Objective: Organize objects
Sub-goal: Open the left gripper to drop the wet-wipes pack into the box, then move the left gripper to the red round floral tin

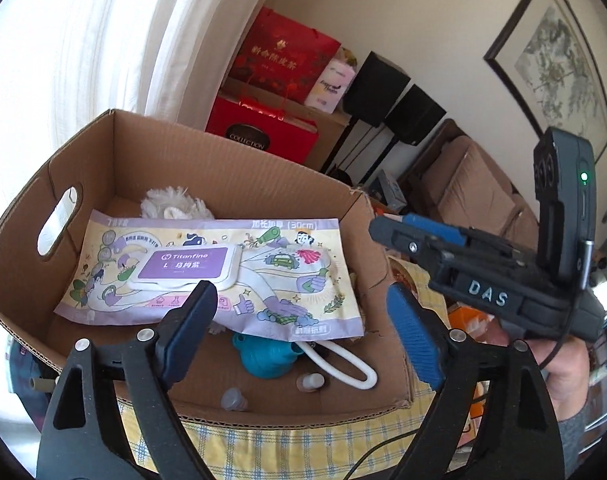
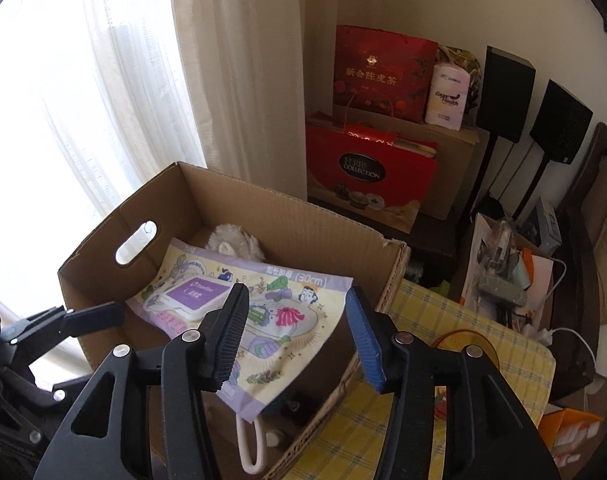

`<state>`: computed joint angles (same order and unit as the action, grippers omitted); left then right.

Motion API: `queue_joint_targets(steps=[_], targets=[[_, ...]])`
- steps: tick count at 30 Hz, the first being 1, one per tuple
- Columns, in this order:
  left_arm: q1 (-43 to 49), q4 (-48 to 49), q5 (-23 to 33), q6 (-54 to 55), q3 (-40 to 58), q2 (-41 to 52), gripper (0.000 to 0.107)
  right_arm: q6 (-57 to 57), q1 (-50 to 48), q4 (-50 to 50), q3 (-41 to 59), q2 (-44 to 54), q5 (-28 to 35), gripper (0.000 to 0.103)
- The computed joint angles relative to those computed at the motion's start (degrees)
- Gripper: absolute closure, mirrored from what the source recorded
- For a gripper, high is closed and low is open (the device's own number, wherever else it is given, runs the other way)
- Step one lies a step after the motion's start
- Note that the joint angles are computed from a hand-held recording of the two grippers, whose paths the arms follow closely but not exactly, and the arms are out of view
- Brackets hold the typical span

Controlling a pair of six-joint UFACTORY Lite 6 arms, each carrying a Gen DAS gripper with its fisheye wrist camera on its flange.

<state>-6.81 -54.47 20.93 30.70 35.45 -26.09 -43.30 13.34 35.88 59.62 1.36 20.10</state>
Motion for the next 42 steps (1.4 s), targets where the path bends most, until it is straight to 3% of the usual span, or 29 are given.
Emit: queue_joint_targets(steps=[14,21,23,25,27,34,42], targets=[[-15.0,21.5,-5.2,-24.2,6.6,5.9,0.02,-17.6,-19.9,12.1,-14.1,-15.0,7.9,0.022],[-24.0,35.8,-6.4,-39.8,13.7,13.6,0.02,-27.8,-31.8,17.0,-18.1,-16.5,12.4,0.016],[-26.4,41.3,-6.2,-44.7,16.8,16.7,0.006,-30.1,-34.4,17.6,-18.6,-16.2,13.3,0.015],[-28.2,44.4,-6.2,-47.5,19.7,19.5,0.004,-31.9,-36.1,17.6,-19.2,-16.4,13.4,0.01],[-29.8,50.3,-5.6,-53.2,22.5,22.1,0.004,-34.1,-37.3,18.4,-20.1,-16.9,12.8,0.001],[-33.8,61.0,0.5,-61.3,37.9,35.1,0.004,-40.1,-43.1,20.9,-19.5,-13.8,14.4,0.001],[-32.6,51.0,12.7,-49.6,65.1,55.8,0.004,-48.6,-49.2,26.9,-18.1,-6.9,16.8,0.001]])
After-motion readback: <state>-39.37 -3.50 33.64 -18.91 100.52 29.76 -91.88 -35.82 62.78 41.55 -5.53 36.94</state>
